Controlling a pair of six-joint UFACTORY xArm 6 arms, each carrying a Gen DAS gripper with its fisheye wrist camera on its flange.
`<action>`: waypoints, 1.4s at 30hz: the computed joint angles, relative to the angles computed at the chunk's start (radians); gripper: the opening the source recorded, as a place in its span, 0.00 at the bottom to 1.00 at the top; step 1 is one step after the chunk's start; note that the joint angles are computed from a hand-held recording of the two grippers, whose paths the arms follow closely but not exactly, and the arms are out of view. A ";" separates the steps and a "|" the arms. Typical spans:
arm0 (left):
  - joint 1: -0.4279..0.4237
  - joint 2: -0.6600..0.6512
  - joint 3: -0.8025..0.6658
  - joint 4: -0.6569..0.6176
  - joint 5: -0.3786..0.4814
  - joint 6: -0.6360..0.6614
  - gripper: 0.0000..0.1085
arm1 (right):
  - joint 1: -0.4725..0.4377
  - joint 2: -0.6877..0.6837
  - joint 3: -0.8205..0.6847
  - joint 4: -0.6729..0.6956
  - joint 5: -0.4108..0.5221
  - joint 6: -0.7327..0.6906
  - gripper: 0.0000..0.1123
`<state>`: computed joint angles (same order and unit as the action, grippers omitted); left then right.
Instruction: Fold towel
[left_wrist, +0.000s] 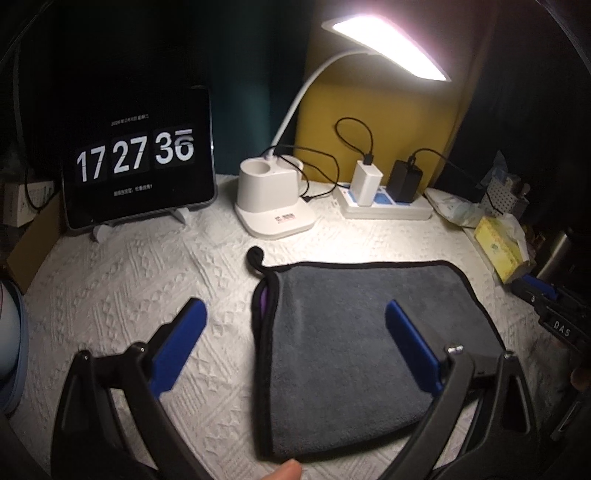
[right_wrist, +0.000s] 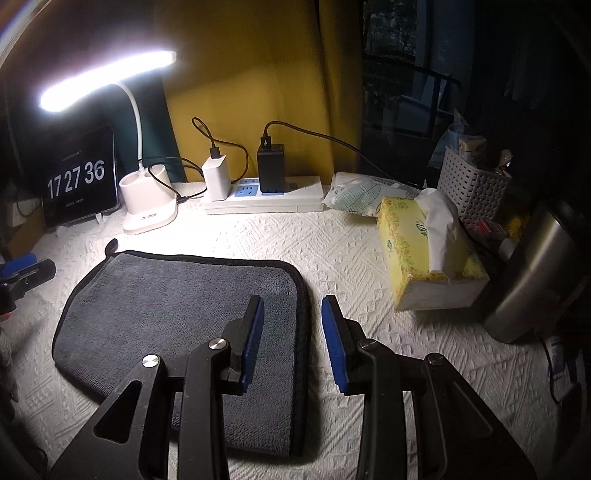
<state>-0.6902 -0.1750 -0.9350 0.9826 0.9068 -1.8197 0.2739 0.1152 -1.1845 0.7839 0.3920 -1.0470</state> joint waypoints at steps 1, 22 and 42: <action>-0.006 -0.004 0.000 0.001 0.005 -0.002 0.91 | 0.000 -0.010 0.010 0.003 0.000 -0.003 0.31; -0.157 -0.063 0.001 0.015 0.134 -0.052 0.91 | -0.013 -0.208 0.187 0.074 -0.007 -0.075 0.31; -0.336 -0.075 -0.012 0.046 0.271 -0.150 0.91 | -0.028 -0.420 0.365 0.115 0.011 -0.125 0.31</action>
<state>-1.0258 -0.2503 -0.9469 1.0287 1.1777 -1.9697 0.2459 -0.3048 -0.8195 0.8990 0.4029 -1.1722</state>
